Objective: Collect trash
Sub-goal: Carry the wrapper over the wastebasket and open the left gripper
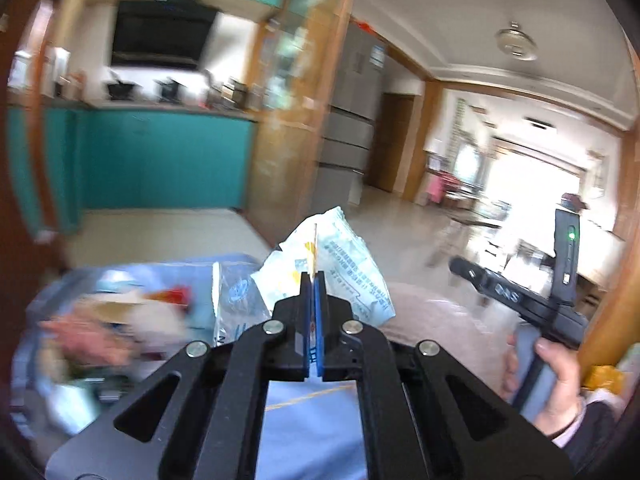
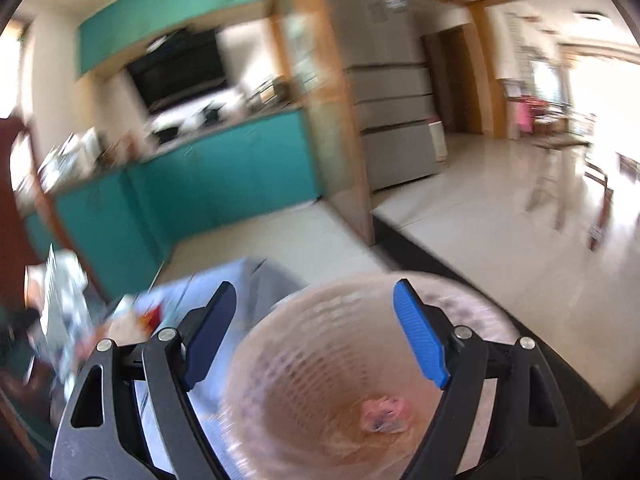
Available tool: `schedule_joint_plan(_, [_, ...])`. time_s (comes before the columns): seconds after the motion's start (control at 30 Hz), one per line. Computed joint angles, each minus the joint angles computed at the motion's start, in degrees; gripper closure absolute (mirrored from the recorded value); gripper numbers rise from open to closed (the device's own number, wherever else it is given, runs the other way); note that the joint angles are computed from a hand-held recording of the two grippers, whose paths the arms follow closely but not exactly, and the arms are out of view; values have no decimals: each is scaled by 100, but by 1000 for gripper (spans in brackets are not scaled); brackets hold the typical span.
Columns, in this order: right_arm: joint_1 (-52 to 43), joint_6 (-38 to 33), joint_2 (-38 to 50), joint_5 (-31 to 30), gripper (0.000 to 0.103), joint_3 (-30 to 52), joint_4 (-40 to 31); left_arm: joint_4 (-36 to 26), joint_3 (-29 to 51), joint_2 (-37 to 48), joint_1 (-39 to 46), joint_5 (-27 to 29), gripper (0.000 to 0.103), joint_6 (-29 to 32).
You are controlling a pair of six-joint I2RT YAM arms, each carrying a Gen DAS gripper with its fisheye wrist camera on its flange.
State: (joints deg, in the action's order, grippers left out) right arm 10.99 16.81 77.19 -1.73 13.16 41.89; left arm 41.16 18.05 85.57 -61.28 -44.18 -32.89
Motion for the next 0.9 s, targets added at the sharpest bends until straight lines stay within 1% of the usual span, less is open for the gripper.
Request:
schedule_joint_plan(0.03, [-202, 100, -57, -23, 21, -66, 79, 193, 193, 246, 145, 437, 100, 93])
schedule_joint_plan(0.1, [-697, 351, -126, -141, 21, -194, 203, 478, 540, 738, 378, 1135, 100, 158])
schedule_joint_plan(0.17, [-1071, 510, -74, -327, 21, -240, 278, 631, 1026, 1297, 604, 1921, 100, 203])
schedule_joint_plan(0.23, [-1272, 552, 17, -470, 21, -226, 281, 587, 1502, 1770, 728, 2405, 100, 336])
schedule_joint_plan(0.3, [-1298, 496, 35, -502, 21, -256, 344, 452, 1949, 2229, 803, 2698, 100, 429])
schedule_joint_plan(0.37, [-1224, 421, 15, -418, 21, -313, 447, 409, 2174, 2527, 878, 2928, 100, 414])
schedule_joint_plan(0.43, [-1151, 413, 59, -434, 21, -288, 471, 208, 2413, 2759, 891, 2954, 94, 351])
schedule_joint_plan(0.47, [-1133, 408, 67, -476, 21, -275, 451, 166, 2498, 2852, 908, 2959, 88, 326])
schedule_joint_plan(0.53, [-977, 421, 62, -422, 21, -256, 420, 104, 2580, 2933, 925, 2965, 58, 253])
schedule_joint_plan(0.63, [-781, 381, 115, -308, 20, -232, 489, 122, 2422, 2752, 895, 2748, 48, 254])
schedule_joint_plan(0.67, [-752, 381, 77, -306, 20, -239, 460, 141, 2298, 2642, 790, 2584, 46, 213])
schedule_joint_plan(0.73, [-699, 383, 80, -308, 20, -236, 439, 297, 2070, 2529, 724, 2336, 37, 164])
schedule_joint_plan(0.83, [-558, 419, 121, -244, 20, -188, 398, 374, 1695, 2176, 680, 2053, 31, 60])
schedule_joint_plan(0.9, [-425, 438, 117, -150, 20, -184, 394, 402, 1528, 2025, 727, 1965, 28, 40])
